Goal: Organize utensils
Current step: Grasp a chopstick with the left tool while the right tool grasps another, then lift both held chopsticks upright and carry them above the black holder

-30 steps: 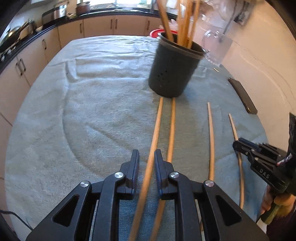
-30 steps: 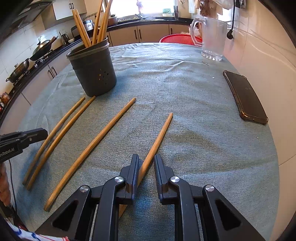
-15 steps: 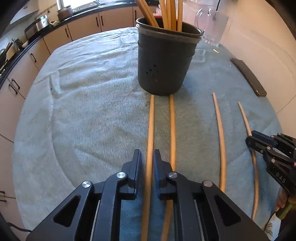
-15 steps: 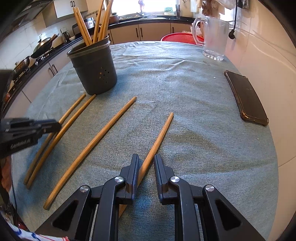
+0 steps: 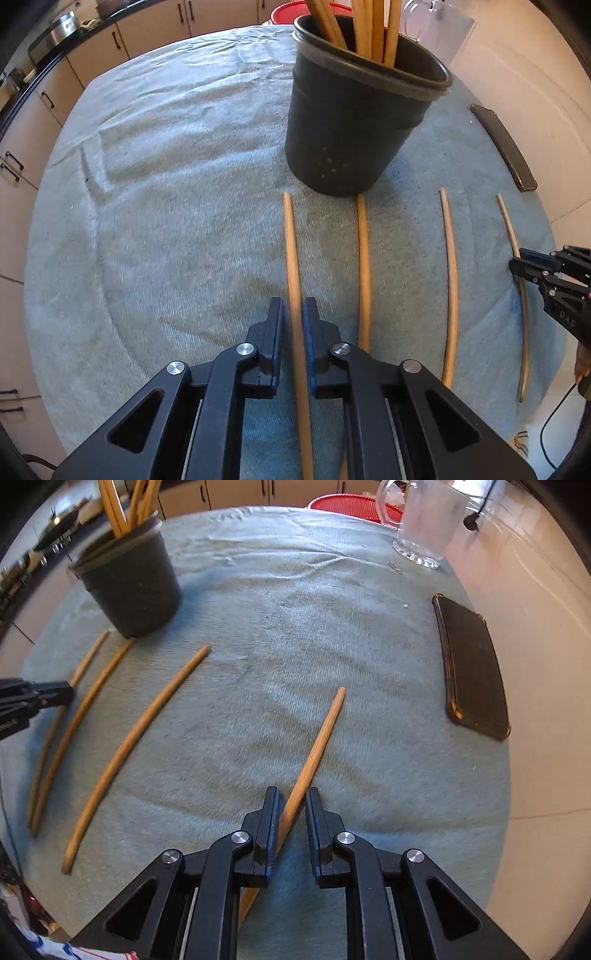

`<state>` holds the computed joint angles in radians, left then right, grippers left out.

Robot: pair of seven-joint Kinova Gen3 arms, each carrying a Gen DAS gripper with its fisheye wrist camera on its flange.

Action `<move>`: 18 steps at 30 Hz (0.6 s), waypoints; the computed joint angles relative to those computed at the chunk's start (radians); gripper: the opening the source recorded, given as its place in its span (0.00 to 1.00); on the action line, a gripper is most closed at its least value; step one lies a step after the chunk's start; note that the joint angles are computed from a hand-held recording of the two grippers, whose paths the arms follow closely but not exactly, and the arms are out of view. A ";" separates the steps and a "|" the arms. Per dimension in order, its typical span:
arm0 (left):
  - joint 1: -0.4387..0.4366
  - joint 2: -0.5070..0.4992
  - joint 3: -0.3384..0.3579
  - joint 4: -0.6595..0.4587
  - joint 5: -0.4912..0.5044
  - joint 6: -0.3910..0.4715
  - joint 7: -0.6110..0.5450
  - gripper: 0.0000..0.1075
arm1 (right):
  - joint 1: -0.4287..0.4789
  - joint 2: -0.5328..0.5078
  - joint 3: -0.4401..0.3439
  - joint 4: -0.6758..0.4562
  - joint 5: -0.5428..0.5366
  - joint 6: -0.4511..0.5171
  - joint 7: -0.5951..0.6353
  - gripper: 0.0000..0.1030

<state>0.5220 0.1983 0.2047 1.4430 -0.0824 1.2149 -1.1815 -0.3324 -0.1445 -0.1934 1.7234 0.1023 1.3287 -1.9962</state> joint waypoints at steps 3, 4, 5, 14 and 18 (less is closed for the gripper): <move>-0.008 0.018 -0.002 -0.022 0.015 0.002 -0.009 0.09 | 0.003 0.048 0.011 -0.049 -0.009 0.034 0.007 0.12; -0.012 0.017 -0.004 -0.020 0.023 -0.003 -0.011 0.09 | 0.004 0.062 0.017 -0.063 -0.013 0.040 0.010 0.12; -0.015 0.014 -0.005 -0.014 0.028 -0.011 -0.016 0.09 | 0.005 0.073 0.022 -0.073 -0.017 0.043 0.012 0.12; -0.054 -0.218 0.009 0.231 0.034 -0.200 0.024 0.06 | 0.008 0.017 0.032 -0.009 -0.055 -0.071 0.060 0.06; -0.070 -0.345 0.062 0.293 -0.014 -0.247 0.063 0.06 | 0.026 -0.110 0.030 0.074 -0.101 -0.165 0.047 0.06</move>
